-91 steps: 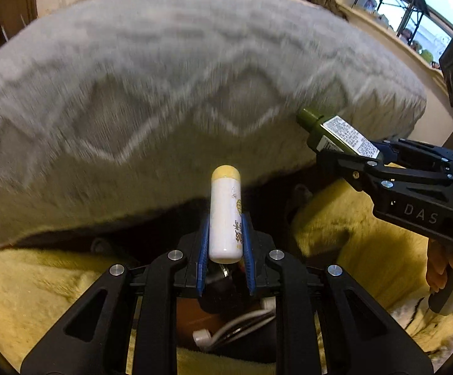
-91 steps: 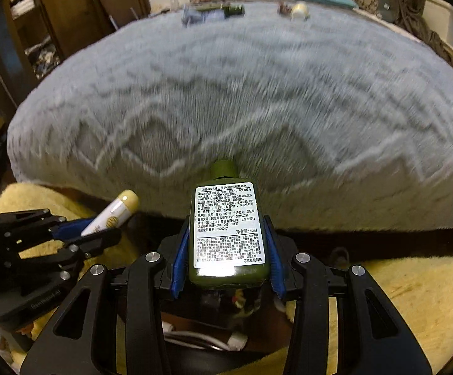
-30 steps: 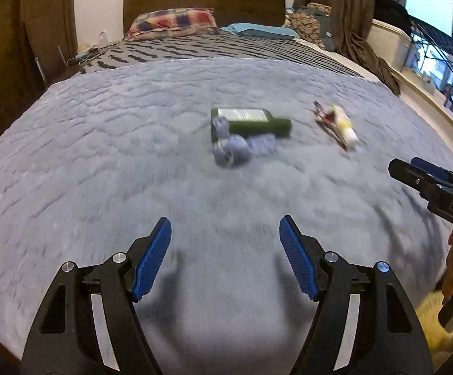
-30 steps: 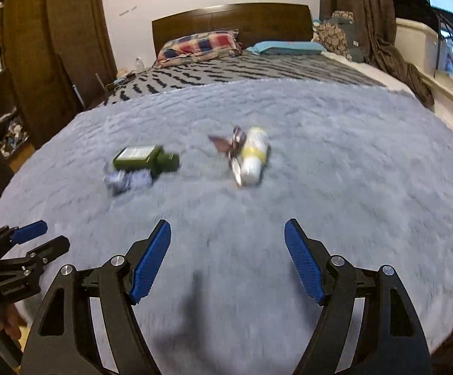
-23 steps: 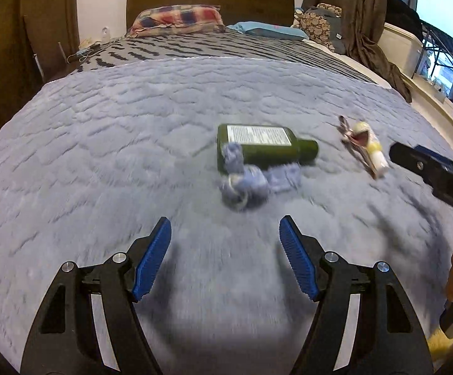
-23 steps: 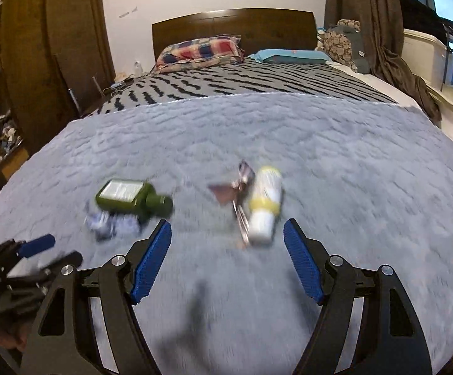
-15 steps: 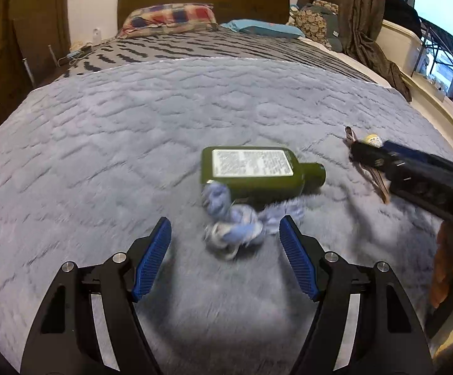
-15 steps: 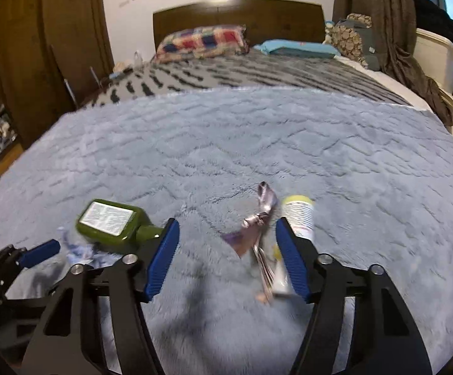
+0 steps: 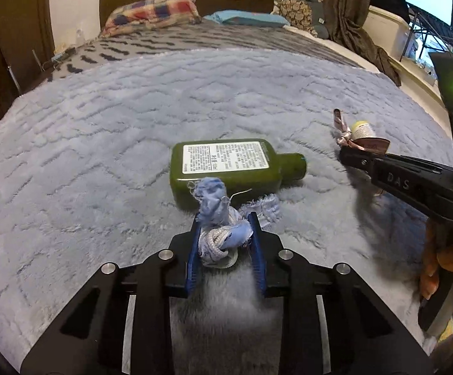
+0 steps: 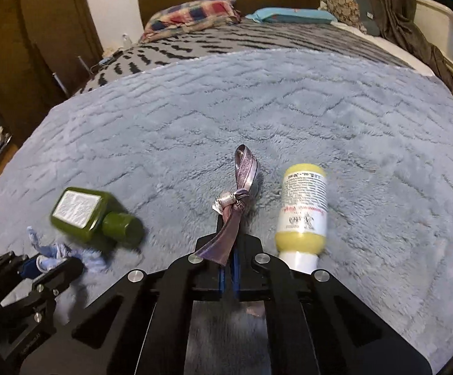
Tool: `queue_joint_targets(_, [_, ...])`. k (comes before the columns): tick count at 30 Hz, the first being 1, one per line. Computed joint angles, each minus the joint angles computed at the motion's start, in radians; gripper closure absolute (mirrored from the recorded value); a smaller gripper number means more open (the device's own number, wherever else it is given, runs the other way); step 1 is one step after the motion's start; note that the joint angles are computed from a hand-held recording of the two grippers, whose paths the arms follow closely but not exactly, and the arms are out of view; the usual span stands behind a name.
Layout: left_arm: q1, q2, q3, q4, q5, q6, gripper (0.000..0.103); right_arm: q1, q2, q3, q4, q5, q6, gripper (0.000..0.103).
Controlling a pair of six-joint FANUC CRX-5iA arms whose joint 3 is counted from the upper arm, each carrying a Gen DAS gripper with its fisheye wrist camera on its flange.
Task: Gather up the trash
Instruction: 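Carry the blue cloth with the left gripper while the right carries the ribbon to the bin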
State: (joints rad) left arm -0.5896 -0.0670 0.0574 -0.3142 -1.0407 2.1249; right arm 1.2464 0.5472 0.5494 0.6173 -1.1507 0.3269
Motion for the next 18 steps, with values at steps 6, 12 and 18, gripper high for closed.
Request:
queue_joint_targets(6, [-0.103, -0.065, 0.017, -0.125, -0.054, 0.094, 0.077, 0.085, -0.074, -0.102, 0.155, -0.042, -0.077, 0.099])
queue_joint_targets(12, [-0.247, -0.121, 0.037, -0.233, -0.126, 0.195, 0.077, 0.192, -0.182, -0.237, 0.284, -0.076, -0.207, 0.099])
queue_joint_targets(18, [-0.435, -0.149, 0.055, -0.374, -0.237, 0.311, 0.077, 0.295, -0.25, -0.328, 0.369, -0.14, -0.29, 0.099])
